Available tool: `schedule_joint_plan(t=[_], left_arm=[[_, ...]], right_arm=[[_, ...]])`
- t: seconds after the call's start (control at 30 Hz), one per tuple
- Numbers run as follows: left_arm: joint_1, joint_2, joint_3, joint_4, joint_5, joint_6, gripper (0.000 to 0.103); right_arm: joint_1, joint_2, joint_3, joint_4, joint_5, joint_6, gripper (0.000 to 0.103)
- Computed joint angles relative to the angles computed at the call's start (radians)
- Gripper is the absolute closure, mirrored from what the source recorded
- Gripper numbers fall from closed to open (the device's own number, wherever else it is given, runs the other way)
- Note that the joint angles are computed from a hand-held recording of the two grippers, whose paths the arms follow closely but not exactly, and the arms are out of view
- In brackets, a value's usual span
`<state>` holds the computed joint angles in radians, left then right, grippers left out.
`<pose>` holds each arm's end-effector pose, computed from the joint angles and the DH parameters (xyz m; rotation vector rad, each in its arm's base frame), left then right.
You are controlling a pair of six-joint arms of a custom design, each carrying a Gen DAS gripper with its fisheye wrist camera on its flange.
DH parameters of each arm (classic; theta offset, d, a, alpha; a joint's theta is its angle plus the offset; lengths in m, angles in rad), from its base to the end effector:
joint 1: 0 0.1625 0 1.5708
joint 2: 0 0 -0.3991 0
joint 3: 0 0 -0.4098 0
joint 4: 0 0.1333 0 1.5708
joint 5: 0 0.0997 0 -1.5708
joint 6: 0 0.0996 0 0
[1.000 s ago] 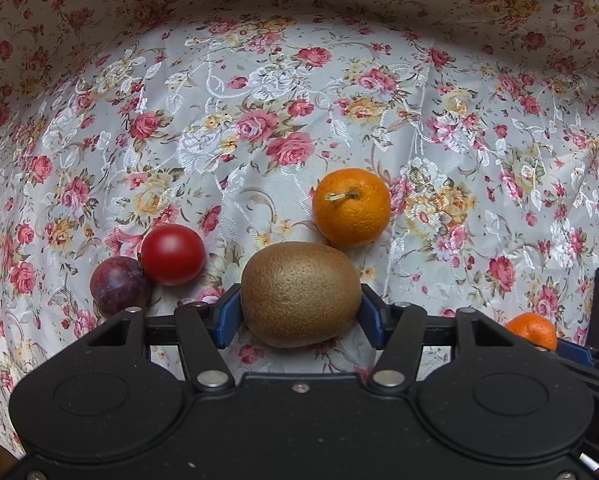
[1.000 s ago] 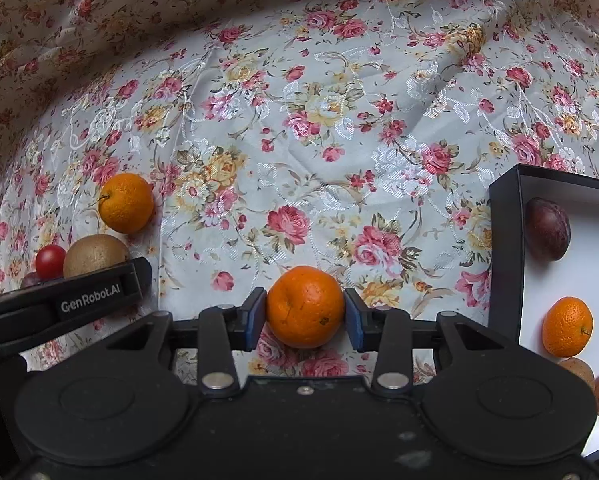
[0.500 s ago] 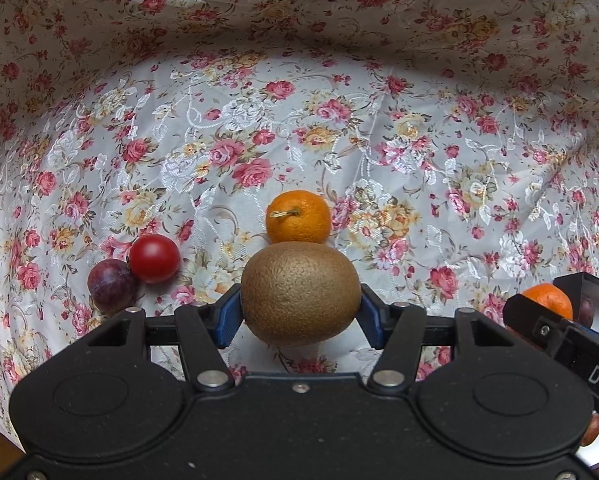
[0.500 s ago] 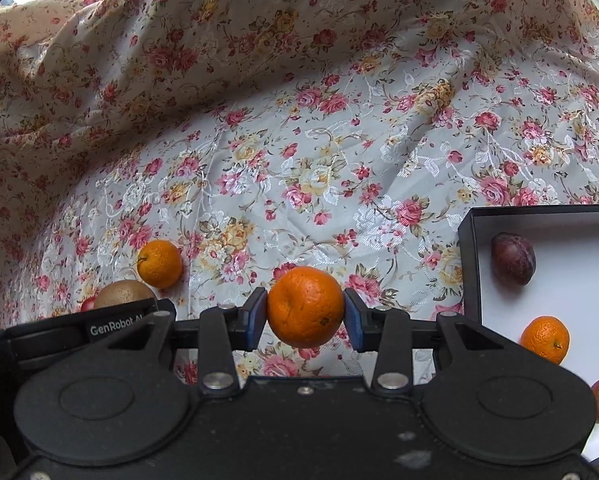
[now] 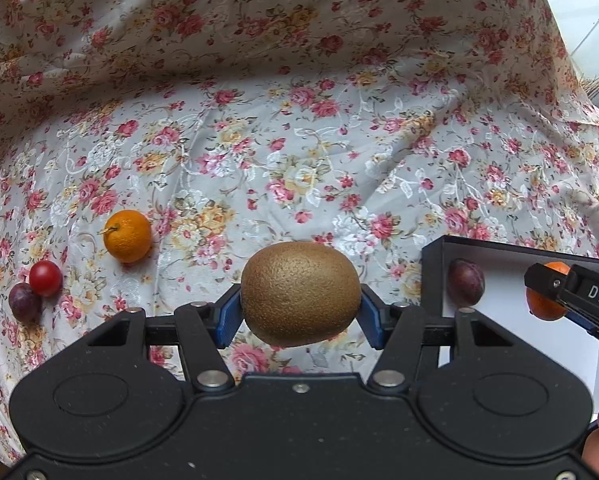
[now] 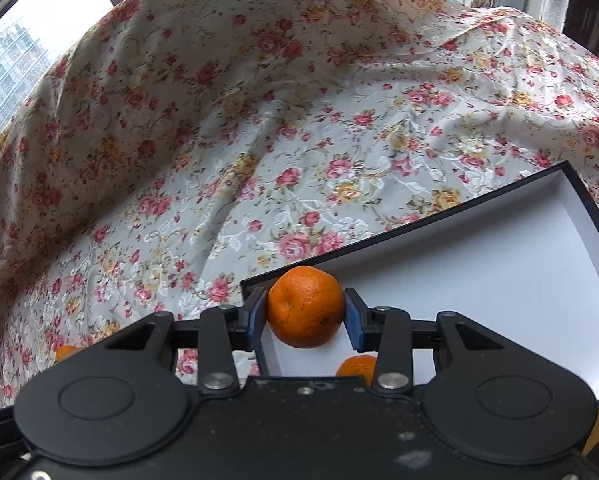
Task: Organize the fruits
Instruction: 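Carry the kiwi and tangerine over the white box with both grippers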
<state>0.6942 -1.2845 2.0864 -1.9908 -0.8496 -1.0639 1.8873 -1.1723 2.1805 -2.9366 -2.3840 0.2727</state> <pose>-0.2280 -0.4488 0.1443 -0.0500 2.3943 -0.4822 0.2107 -0.4474 0.1545 -0.1325 -2.3732 0.7061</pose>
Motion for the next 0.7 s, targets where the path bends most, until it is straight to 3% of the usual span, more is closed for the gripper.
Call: schedule_joint_plan(t=[0.3,0.7], left_arm=[[-0.063,0.201,-0.094,-0.126,-0.059,0.081,0.041],[-0.119,0.391,-0.209,-0.207,-0.147,0.141,0.041]], right_arm=[[-0.139,-0.189,0.097,-0.007,-0.074,-0.041,0.061],[-0.287,-0.386,0.175,0.031,-0.041,-0.066,0.061]])
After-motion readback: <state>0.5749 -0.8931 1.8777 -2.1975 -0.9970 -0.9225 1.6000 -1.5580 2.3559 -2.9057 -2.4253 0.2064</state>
